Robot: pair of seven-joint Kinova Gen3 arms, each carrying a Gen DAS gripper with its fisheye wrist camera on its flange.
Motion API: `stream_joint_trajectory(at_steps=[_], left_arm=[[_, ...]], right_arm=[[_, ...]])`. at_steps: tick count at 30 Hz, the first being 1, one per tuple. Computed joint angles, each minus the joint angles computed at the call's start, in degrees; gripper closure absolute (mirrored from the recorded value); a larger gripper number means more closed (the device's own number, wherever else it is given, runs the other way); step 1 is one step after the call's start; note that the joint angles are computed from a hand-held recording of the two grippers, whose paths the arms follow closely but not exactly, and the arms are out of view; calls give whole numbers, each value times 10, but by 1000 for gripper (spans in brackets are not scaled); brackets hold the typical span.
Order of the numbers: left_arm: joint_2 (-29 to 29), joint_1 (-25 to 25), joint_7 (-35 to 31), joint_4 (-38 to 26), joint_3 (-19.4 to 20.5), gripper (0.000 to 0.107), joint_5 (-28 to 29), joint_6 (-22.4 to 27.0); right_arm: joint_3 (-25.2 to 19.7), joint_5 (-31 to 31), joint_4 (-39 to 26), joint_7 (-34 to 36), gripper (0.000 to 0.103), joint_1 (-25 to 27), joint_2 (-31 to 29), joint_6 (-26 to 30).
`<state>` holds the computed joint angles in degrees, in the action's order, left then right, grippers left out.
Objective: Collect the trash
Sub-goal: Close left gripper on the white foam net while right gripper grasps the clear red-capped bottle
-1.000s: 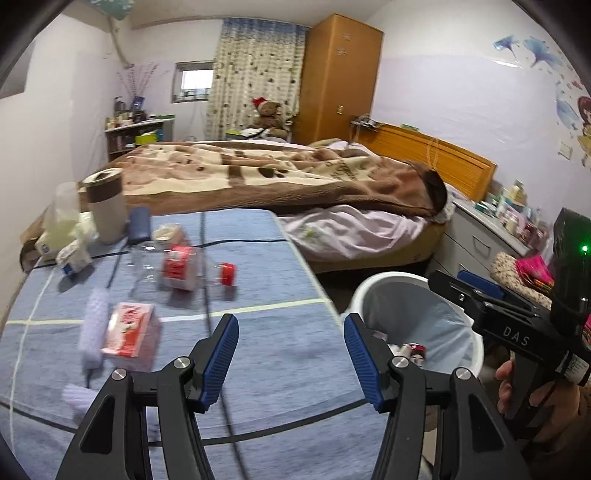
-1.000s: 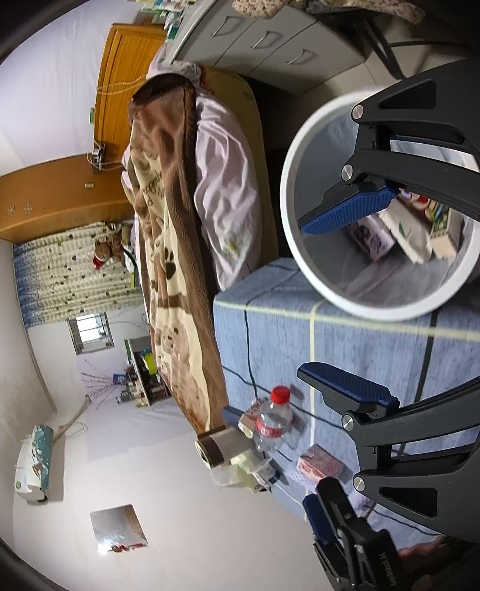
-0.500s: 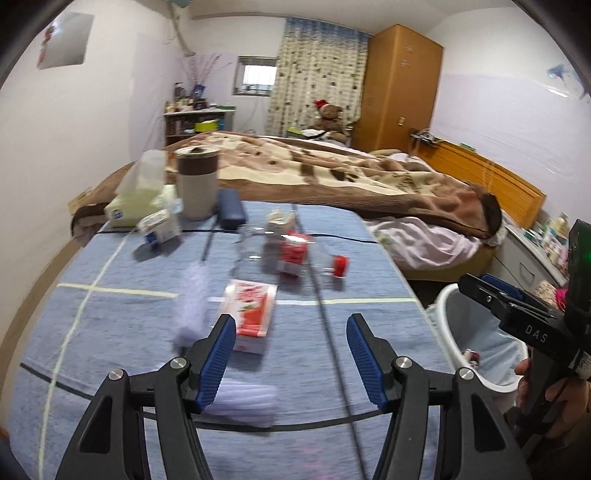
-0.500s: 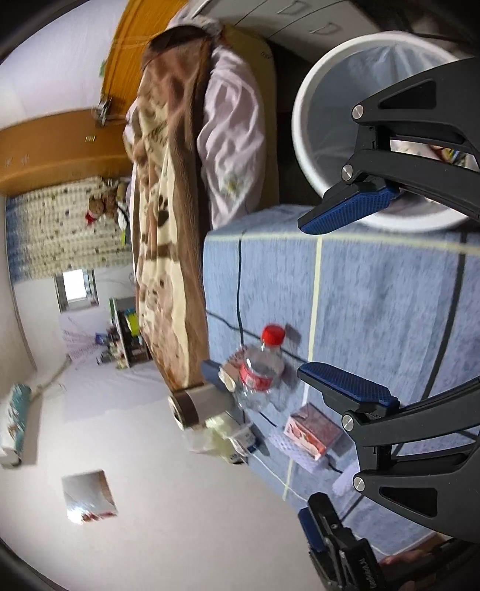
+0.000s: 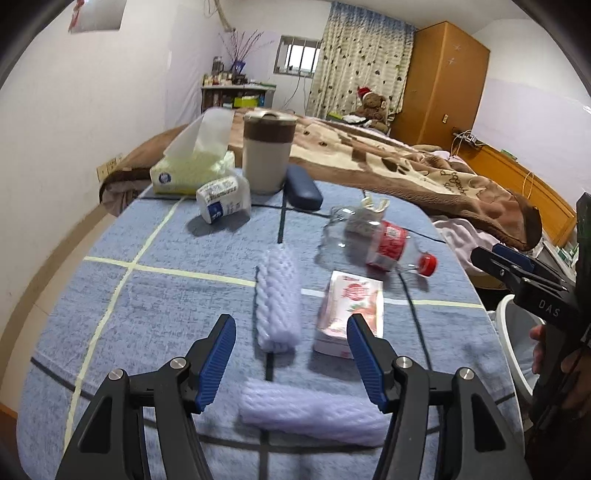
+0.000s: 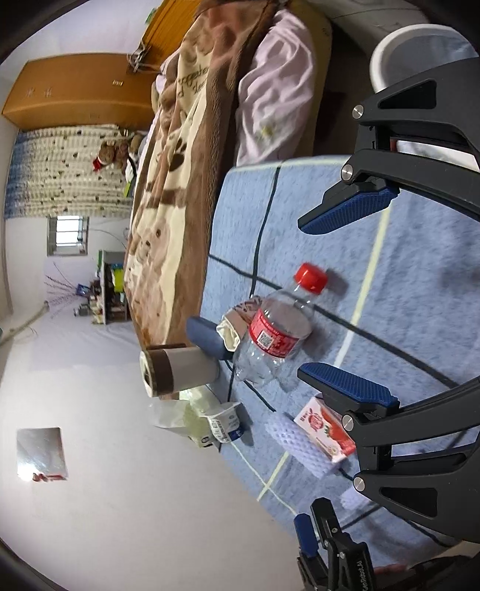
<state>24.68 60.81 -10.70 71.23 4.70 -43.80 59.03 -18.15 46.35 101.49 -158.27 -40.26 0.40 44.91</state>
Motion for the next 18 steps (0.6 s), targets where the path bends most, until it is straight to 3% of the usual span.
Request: stream_joint_trajectory(at_steps=[3, 6, 8, 18], left_arm=[[9, -12, -26, -7, -2, 45, 6, 4], [8, -46, -50, 4, 4, 45, 42, -34], [15, -51, -71, -4, 1, 45, 48, -34], [38, -109, -171, -22, -2, 45, 144, -81]], right_arm=[[12, -30, -19, 44, 30, 9, 20, -14], [25, -54, -38, 89, 29, 11, 39, -25], [34, -75, -49, 126, 29, 13, 50, -33], [69, -146, -92, 224, 29, 13, 91, -36]])
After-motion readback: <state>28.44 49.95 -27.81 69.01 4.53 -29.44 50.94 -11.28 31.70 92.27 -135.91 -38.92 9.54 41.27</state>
